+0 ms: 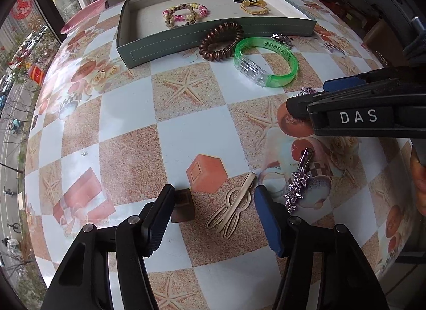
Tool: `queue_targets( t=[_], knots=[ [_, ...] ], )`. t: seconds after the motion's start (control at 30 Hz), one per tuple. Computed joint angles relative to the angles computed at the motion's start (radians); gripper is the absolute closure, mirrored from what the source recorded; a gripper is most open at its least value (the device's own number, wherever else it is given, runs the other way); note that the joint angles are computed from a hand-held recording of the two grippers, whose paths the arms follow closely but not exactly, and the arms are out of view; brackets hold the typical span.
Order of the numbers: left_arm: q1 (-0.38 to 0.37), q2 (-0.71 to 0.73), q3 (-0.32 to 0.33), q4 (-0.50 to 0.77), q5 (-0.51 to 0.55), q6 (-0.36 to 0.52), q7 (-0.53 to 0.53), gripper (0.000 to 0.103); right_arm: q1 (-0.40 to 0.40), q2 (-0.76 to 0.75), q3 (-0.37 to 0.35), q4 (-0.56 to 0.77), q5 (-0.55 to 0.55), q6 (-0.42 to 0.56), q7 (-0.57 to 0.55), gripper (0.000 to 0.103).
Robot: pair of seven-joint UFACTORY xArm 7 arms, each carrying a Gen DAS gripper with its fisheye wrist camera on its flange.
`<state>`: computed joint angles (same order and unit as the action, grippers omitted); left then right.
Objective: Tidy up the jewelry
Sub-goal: 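Grasp the beige hairpin with the left tool while the right tool grasps the pink gem ornament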
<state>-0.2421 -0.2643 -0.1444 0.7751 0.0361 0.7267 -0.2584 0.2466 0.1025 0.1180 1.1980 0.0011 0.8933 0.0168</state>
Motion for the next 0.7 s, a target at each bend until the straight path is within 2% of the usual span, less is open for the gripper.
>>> queue_targets(
  t=[0.13, 0.17, 0.2, 0.23, 0.27, 0.3, 0.43, 0.53, 0.7],
  knots=[
    [-0.006, 0.012, -0.005, 0.013, 0.001, -0.001, -0.004, 0.04, 0.01, 0.004, 0.006, -0.001, -0.012, -0.013, -0.001, 0.047],
    [-0.008, 0.015, -0.006, 0.016, 0.002, -0.004, -0.002, 0.045, 0.011, 0.002, 0.006, -0.002, -0.013, -0.013, -0.005, 0.053],
    [-0.01, 0.016, -0.007, 0.017, 0.002, -0.009, 0.002, 0.055, 0.013, -0.001, 0.007, -0.005, -0.018, -0.017, -0.003, 0.063],
    [-0.014, 0.02, -0.007, 0.02, 0.0, -0.011, 0.009, 0.06, 0.014, -0.005, 0.007, -0.008, -0.021, -0.018, -0.001, 0.068],
    [-0.017, 0.023, -0.007, 0.024, -0.002, -0.011, 0.016, 0.07, 0.015, -0.003, 0.007, -0.005, -0.019, -0.014, 0.002, 0.069],
    [-0.02, 0.027, -0.008, 0.028, -0.005, -0.013, 0.022, 0.073, 0.014, -0.003, 0.007, -0.005, -0.016, -0.013, 0.004, 0.069],
    [-0.032, 0.018, 0.014, 0.016, -0.071, -0.027, 0.063, 0.073, 0.003, -0.03, 0.001, -0.033, 0.024, -0.016, -0.002, 0.07],
    [-0.035, 0.003, 0.031, 0.003, -0.139, -0.028, 0.089, 0.073, -0.017, -0.04, -0.008, -0.034, 0.087, 0.005, -0.016, 0.07],
    [-0.026, -0.025, 0.043, -0.013, -0.192, -0.02, 0.098, 0.073, -0.053, -0.064, -0.026, -0.052, 0.183, 0.039, -0.025, 0.07]
  ],
)
